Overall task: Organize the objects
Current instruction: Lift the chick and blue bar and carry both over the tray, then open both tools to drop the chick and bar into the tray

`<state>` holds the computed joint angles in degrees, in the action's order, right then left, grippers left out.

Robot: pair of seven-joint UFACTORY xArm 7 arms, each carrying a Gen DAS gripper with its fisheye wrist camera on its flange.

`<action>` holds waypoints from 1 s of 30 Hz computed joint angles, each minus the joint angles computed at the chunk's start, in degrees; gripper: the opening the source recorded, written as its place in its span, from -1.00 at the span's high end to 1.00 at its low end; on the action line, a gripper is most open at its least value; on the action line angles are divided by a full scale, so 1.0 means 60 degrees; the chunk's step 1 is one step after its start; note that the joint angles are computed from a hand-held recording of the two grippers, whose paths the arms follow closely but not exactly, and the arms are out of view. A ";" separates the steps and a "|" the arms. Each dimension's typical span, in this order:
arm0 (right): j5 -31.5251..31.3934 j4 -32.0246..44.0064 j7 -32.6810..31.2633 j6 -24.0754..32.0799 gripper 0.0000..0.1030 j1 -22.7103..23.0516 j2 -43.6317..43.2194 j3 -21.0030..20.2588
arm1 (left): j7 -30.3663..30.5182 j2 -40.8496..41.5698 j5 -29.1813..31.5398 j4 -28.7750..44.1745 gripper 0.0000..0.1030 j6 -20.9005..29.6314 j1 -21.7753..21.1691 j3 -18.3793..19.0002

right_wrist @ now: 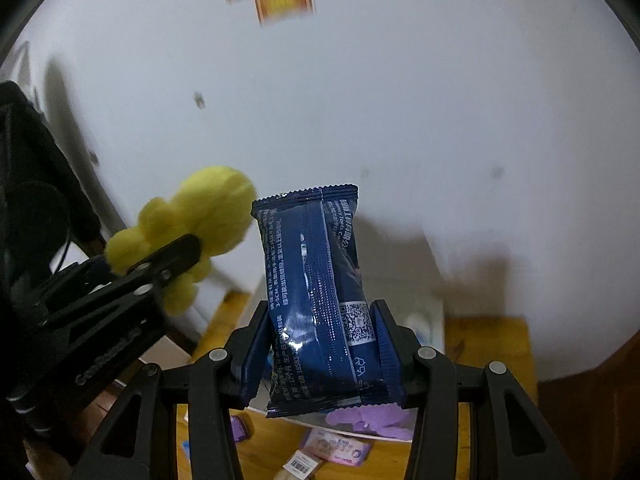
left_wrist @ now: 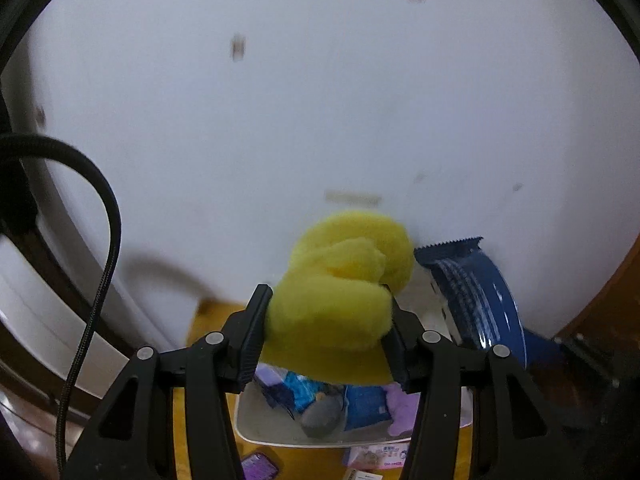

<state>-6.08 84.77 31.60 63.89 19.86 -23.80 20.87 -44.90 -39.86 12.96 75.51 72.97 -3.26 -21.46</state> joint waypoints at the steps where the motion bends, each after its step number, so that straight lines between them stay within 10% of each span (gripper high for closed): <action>1: 0.0086 -0.0225 0.0013 -0.0074 0.04 0.0031 0.0034 -0.0029 | -0.0052 -0.0014 -0.0146 -0.0378 -0.06 -0.0213 -0.0072 0.0158; 12: 0.0552 -0.1582 -0.0194 -0.0479 0.03 0.0653 0.0987 -0.0359 | -0.0216 0.0074 -0.1012 -0.2605 0.09 -0.1246 -0.0718 0.1032; 16: 0.0645 -0.2028 -0.0405 -0.0614 -0.19 0.0839 0.0988 -0.0460 | -0.0127 0.0265 -0.1031 -0.2596 -0.50 -0.1031 -0.0787 0.1038; 30: 0.1158 -0.2795 -0.0552 -0.1289 -0.31 0.0795 0.0130 -0.0642 | 0.0139 -0.0318 -0.1111 -0.2817 -0.58 -0.0564 -0.1083 0.0922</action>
<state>0.87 68.00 28.29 56.16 24.63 -23.02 17.02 -44.07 -41.77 6.29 58.61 69.59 -9.76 -15.92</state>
